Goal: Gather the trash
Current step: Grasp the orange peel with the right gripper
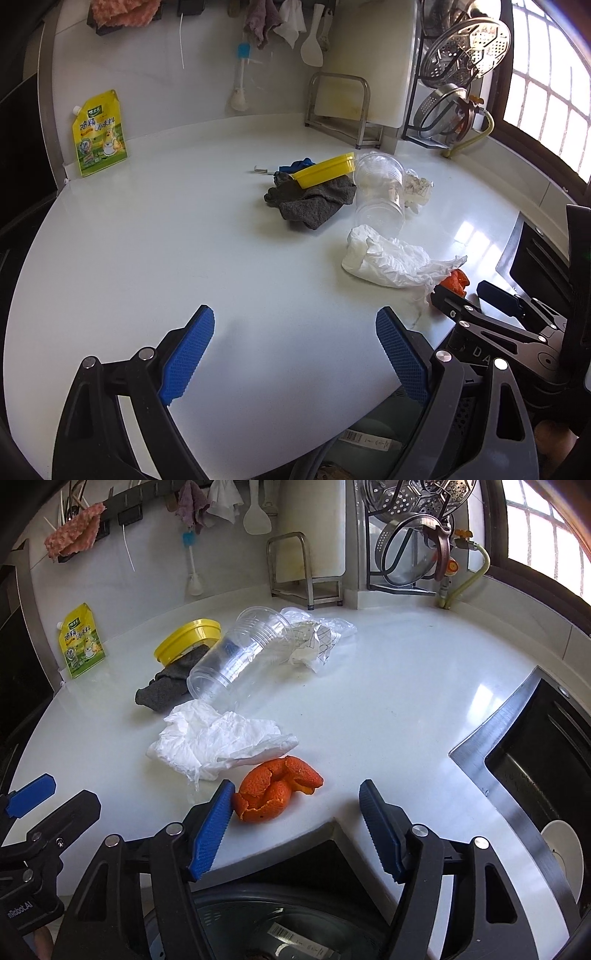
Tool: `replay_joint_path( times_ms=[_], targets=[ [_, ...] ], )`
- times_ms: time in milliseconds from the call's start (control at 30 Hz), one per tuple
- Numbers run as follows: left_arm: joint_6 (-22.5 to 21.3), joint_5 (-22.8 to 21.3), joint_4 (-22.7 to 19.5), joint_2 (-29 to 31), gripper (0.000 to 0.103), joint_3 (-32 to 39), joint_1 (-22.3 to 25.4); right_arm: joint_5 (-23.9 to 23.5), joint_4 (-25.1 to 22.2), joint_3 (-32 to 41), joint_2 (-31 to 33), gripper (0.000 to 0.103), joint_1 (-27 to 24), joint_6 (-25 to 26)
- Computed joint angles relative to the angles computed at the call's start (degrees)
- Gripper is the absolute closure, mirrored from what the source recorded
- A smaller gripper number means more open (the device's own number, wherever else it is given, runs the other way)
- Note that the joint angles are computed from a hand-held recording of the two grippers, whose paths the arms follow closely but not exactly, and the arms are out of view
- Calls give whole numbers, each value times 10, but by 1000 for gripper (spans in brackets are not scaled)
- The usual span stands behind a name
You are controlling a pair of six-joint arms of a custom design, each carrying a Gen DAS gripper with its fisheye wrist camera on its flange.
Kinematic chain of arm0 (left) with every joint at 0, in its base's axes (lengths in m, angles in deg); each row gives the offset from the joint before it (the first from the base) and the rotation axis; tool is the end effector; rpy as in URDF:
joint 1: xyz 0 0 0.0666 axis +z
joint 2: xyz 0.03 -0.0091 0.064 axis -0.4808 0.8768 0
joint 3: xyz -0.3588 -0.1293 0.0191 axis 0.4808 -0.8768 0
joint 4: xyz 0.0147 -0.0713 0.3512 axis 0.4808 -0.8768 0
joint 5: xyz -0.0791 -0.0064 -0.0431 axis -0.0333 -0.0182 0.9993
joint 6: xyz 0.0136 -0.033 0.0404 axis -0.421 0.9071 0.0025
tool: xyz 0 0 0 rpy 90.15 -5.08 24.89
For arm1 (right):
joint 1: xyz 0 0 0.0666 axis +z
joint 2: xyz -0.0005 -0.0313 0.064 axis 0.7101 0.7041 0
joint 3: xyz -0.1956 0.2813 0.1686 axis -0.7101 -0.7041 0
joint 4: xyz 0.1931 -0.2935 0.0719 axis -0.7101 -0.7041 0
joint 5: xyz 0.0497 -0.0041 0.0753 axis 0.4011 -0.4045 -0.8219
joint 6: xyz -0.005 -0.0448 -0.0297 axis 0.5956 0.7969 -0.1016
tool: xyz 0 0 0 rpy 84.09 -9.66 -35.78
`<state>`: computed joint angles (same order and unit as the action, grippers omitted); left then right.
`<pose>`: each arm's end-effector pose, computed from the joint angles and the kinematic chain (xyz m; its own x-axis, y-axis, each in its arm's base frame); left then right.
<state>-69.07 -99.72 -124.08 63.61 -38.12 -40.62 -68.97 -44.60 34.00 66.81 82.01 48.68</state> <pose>0.2935 -0.0536 0.3511 -0.6528 -0.1699 -0.7383 -0.1764 0.9818 -0.0700 0.3666 0.2651 0.3069 -0.6577 -0.1383 -0.7405 -0.3014 0.9492 0.0904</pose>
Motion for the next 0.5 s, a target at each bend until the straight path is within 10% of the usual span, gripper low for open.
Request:
replay_joint_path(
  times_ms=[167,500],
  targets=[
    [5,0,0,8,16,6,-6,-8,1,1,-1,77,2,20],
    [16,-2,14,36,11,28,-38,-35,31,-45,-48,83,-32,9]
  ],
)
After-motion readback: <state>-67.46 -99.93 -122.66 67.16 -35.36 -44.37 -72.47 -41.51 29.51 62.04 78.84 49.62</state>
